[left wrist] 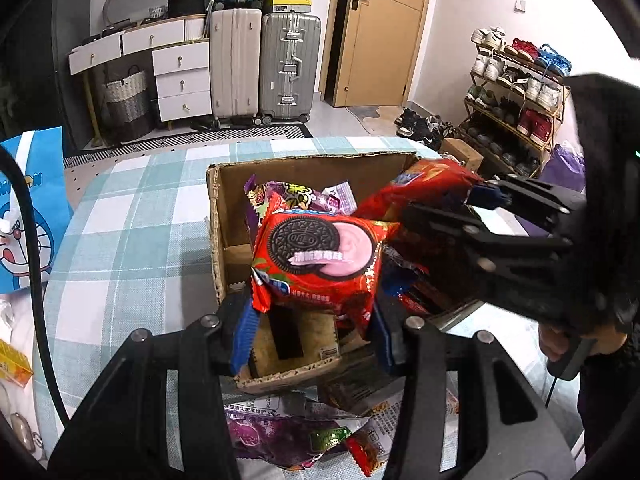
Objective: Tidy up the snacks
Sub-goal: 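Open both grippers to drop the packets into the box, then move the right gripper to the white chip bag and grasp it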
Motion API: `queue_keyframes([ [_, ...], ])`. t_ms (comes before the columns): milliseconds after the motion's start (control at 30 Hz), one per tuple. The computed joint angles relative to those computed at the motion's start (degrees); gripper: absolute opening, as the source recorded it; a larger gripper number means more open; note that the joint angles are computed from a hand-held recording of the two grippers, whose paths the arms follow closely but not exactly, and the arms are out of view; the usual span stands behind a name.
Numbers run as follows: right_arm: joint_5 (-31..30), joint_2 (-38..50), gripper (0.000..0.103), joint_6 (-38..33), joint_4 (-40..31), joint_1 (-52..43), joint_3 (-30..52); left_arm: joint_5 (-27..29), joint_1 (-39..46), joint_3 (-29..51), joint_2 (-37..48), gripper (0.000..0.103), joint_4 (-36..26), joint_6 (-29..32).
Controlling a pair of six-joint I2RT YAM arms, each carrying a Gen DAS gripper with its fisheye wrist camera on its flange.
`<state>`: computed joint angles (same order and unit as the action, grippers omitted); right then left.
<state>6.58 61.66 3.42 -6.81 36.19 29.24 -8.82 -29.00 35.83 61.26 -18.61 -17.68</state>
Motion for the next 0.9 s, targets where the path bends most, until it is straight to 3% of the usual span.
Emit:
queue_keyframes([
  [167, 1.82, -5.87, 0.047, 0.39, -3.22, 2.07, -1.34, -1.94, -1.80, 0.79, -0.57, 0.045, -1.62, -1.28],
  [267, 1.61, -11.55, 0.054, 2.00, -5.76, 1.65, -2.66, -1.33, -1.81, 0.03, -3.61, 0.056, -3.14, -1.65],
  [300, 1.13, -13.85, 0.056, 2.62, -7.18, 1.27, -2.94, -0.60, -1.73, -0.29, -4.76, 0.066, -3.75, -1.61],
  [367, 1.39, -17.99, 0.075, 3.96, -10.17, 1.23, -3.27, 0.76, -2.35, -1.28, -8.31, 0.078, -5.09, -1.91],
  [400, 1.34, -21.18, 0.080, 4.92, -12.27, 1.39, -3.62, 0.43, -3.04, -1.54, -9.76, 0.085, -5.96, -2.04],
  [533, 2.42, -29.96, 0.098, 8.22, -20.33, 3.84, -4.00, -5.28, -8.95, -1.87, -15.16, 0.090, -11.85, -4.75],
  [633, 6.13, -34.04, 0.102, 11.69, -25.38, 8.37, -4.22, -8.42, -12.15, -2.19, -19.49, 0.103, -15.82, -7.66],
  [767, 14.28, -36.83, 0.102, 18.57, -30.05, 16.27, -4.78, -10.81, -16.22, -3.21, -26.78, 0.103, -22.47, -12.54],
  [900, 15.48, -38.00, 0.102, 24.15, -32.57, 19.08, -5.68, -15.70, -22.55, -4.68, -32.30, 0.103, -29.02, -17.82],
])
